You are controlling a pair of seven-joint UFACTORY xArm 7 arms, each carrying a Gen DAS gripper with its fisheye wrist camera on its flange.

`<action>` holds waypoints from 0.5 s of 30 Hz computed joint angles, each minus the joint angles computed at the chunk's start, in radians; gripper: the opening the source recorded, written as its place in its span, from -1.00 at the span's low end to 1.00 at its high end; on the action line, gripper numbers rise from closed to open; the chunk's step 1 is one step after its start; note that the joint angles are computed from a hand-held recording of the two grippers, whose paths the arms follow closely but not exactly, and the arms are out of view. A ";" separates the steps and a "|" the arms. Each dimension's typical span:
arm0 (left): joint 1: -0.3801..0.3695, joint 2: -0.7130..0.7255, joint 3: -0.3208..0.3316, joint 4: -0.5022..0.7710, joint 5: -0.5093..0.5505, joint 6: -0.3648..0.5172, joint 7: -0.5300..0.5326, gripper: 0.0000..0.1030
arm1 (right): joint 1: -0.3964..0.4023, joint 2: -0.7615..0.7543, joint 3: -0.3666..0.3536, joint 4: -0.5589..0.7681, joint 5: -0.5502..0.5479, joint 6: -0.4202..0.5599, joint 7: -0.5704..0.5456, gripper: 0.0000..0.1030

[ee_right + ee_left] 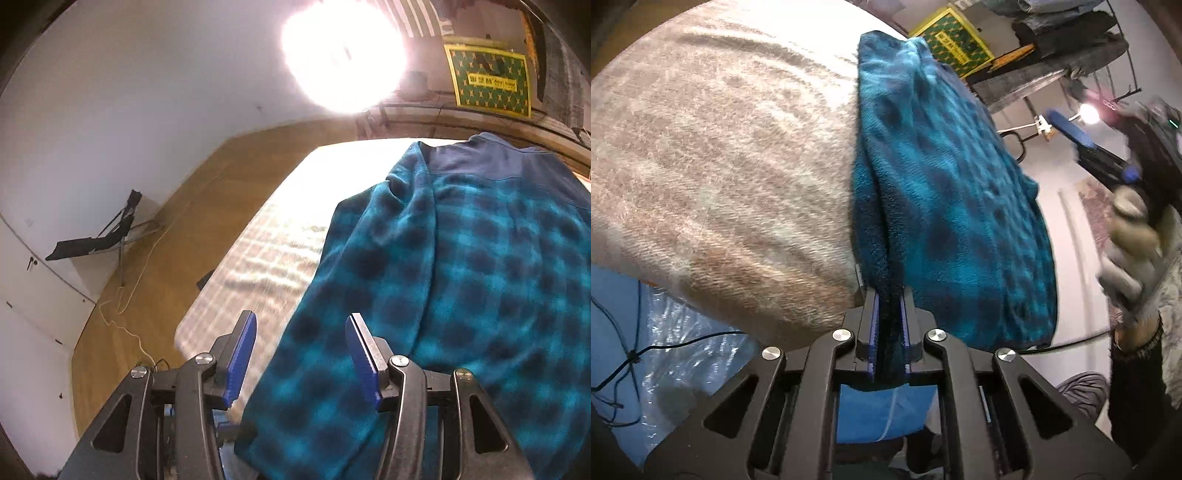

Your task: Fold large clothes

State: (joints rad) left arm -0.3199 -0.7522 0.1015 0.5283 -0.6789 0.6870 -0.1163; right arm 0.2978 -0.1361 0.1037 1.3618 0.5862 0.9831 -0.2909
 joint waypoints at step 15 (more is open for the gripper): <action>-0.094 -0.020 0.073 0.019 -0.169 -0.057 0.115 -0.88 | 0.094 0.542 0.070 0.569 -0.379 0.090 0.301 0.26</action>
State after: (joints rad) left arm -0.4139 -0.7726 0.1744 0.5473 -0.8478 0.6301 -0.0014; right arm 0.3915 0.4058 0.1741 1.9310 0.2077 1.0730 0.0103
